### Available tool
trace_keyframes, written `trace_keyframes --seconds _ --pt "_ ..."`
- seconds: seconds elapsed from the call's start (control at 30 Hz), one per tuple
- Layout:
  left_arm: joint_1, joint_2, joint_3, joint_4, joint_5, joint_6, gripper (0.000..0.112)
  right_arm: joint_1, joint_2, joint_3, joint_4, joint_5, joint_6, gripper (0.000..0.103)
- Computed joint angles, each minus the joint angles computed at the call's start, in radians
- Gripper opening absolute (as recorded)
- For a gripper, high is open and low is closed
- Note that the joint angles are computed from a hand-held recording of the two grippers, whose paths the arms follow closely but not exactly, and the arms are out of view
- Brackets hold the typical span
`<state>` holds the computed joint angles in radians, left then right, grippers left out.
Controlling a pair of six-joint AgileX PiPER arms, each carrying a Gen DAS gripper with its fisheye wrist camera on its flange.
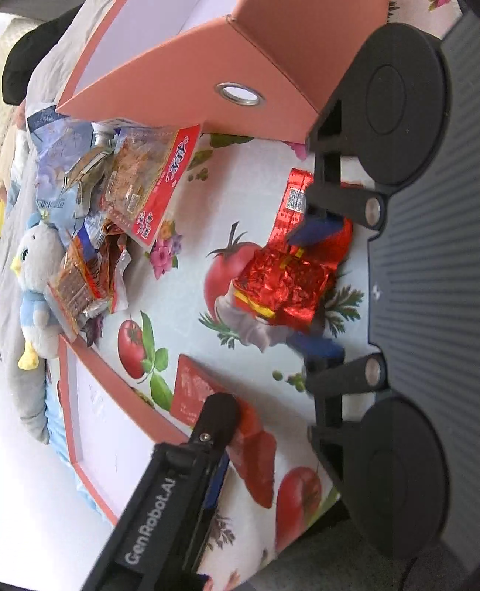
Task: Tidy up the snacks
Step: 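Grasp the red foil candy with the right gripper and lift it, then carry the red foil candy into the open pink box and release it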
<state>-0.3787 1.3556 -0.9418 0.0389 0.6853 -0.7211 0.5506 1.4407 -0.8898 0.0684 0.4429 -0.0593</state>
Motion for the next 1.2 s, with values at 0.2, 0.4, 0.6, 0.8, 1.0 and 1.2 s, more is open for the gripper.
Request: trace_keyframes --seconds 0.2,0.4,0.6,0.8,1.0,1.2 --pt "-0.022 0.003 -0.028 0.022 0.010 -0.022 0.049 -0.041 -0.026 -0.017 0.093 0.040 -0.096 0.034" --pt "-0.039 -0.001 -0.057 0.054 0.033 -0.062 0.049 -0.104 -0.071 -0.037 0.221 0.095 -0.200 0.034" --pt "-0.060 -0.012 -0.093 0.084 0.064 -0.109 0.049 -0.137 -0.106 -0.075 0.255 0.130 -0.248 0.034" --pt "-0.090 -0.020 -0.161 0.117 0.108 -0.143 0.049 -0.169 -0.131 -0.126 0.277 0.182 -0.275 0.034" --pt "-0.120 -0.024 -0.261 0.154 0.170 -0.168 0.049 -0.199 -0.161 -0.198 0.297 0.239 -0.297 0.034" --pt "-0.132 0.005 -0.400 0.159 0.228 -0.136 0.049 -0.236 -0.170 -0.292 0.283 0.277 -0.278 0.034"
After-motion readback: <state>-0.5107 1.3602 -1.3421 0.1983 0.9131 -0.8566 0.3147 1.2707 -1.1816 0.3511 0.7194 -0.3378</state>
